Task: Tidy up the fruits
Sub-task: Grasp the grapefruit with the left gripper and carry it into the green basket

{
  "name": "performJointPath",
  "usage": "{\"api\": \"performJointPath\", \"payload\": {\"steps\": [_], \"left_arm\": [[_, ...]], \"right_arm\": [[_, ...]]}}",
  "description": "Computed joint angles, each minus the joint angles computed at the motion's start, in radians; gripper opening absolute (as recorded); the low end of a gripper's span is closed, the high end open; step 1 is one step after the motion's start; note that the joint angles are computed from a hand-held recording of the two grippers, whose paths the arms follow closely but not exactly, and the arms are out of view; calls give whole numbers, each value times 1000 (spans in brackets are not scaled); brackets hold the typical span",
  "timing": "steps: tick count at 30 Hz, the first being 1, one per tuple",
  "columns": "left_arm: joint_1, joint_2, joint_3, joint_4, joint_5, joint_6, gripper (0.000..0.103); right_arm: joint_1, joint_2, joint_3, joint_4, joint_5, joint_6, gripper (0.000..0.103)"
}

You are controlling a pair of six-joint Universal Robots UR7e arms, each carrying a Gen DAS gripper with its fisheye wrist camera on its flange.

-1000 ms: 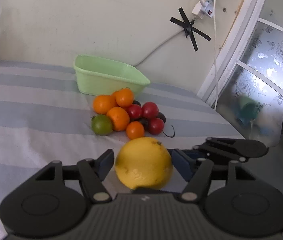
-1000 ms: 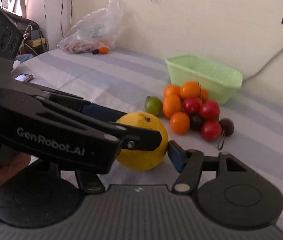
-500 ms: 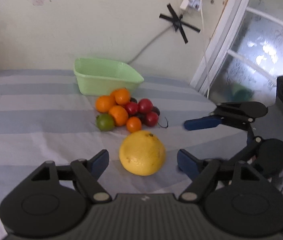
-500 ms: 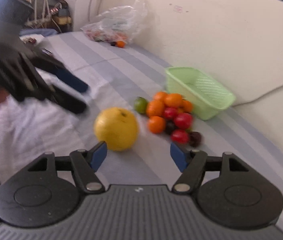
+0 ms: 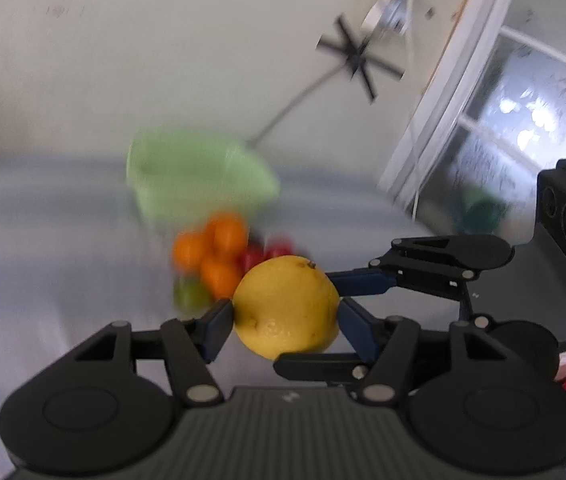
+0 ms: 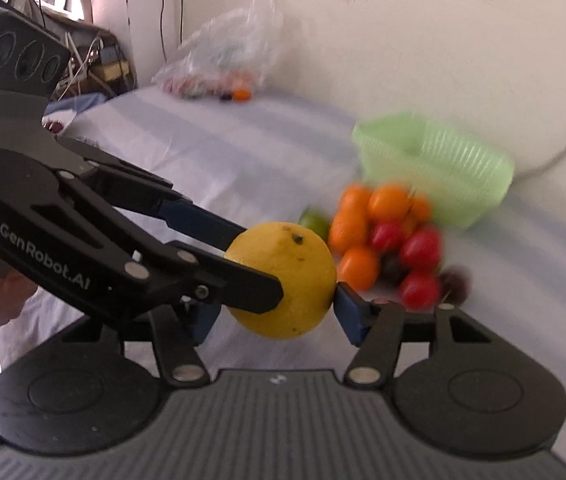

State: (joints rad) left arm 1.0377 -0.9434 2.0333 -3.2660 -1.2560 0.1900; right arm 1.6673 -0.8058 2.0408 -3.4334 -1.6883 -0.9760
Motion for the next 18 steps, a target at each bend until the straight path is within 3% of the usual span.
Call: {"api": "performJointPath", "payload": {"steps": [3, 9, 13, 18], "left_arm": [[-46, 11, -111, 0, 32, 66, 59], [-74, 51, -339, 0, -33, 125, 59], [-41, 123, -433, 43, -32, 119, 60], [58, 230, -544, 206, -40, 41, 60]], "right_arm": [[72, -7, -89, -6, -56, -56, 64], [176, 4, -311, -20, -86, -98, 63], [160, 59, -386, -35, -84, -111, 63], [76, 153, -482, 109, -104, -32, 63]]}}
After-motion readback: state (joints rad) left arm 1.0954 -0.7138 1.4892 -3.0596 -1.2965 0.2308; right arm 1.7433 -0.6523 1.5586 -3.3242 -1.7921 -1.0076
